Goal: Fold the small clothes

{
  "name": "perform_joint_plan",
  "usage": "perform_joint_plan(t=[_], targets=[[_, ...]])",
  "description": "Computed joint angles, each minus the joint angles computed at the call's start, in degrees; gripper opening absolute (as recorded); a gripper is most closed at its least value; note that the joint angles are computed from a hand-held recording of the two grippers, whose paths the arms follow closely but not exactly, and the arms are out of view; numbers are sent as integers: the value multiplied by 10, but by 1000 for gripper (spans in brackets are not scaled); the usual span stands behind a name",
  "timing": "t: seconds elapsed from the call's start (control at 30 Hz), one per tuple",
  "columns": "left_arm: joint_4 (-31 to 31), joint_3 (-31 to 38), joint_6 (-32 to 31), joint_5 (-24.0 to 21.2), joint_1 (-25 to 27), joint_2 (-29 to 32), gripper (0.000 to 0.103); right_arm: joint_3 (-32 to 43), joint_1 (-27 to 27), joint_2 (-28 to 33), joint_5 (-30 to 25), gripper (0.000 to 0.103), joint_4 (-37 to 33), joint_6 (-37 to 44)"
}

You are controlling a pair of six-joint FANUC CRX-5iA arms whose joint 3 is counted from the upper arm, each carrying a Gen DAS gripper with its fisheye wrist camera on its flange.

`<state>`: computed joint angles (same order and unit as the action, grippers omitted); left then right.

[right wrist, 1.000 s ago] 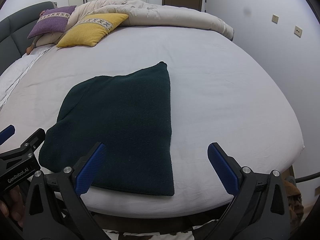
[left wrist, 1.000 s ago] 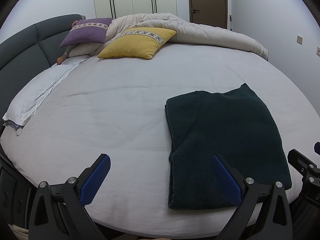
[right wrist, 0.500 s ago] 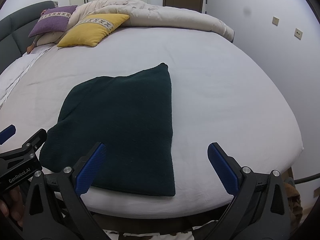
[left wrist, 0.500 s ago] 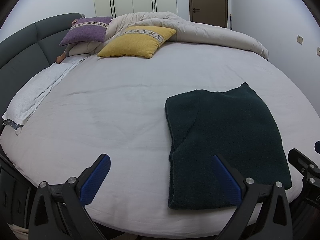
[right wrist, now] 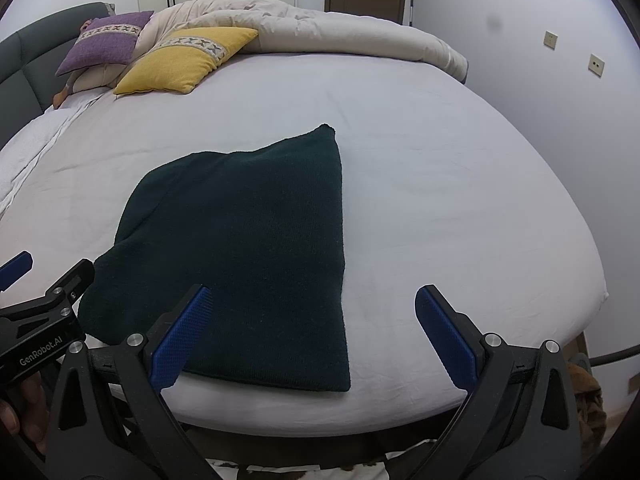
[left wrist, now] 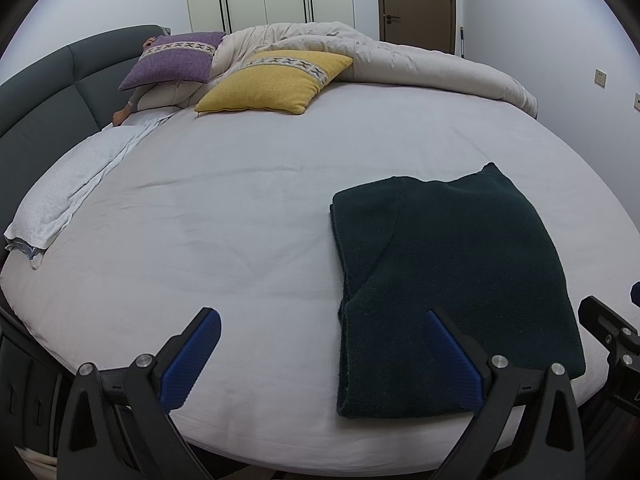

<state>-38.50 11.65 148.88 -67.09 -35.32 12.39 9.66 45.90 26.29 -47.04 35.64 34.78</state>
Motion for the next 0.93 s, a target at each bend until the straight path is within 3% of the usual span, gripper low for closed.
perform_joint_plan(t=[0.93], targets=[[-12,-11,5,5,-5,-6,103,1,1,0,-6,103,-10,4]])
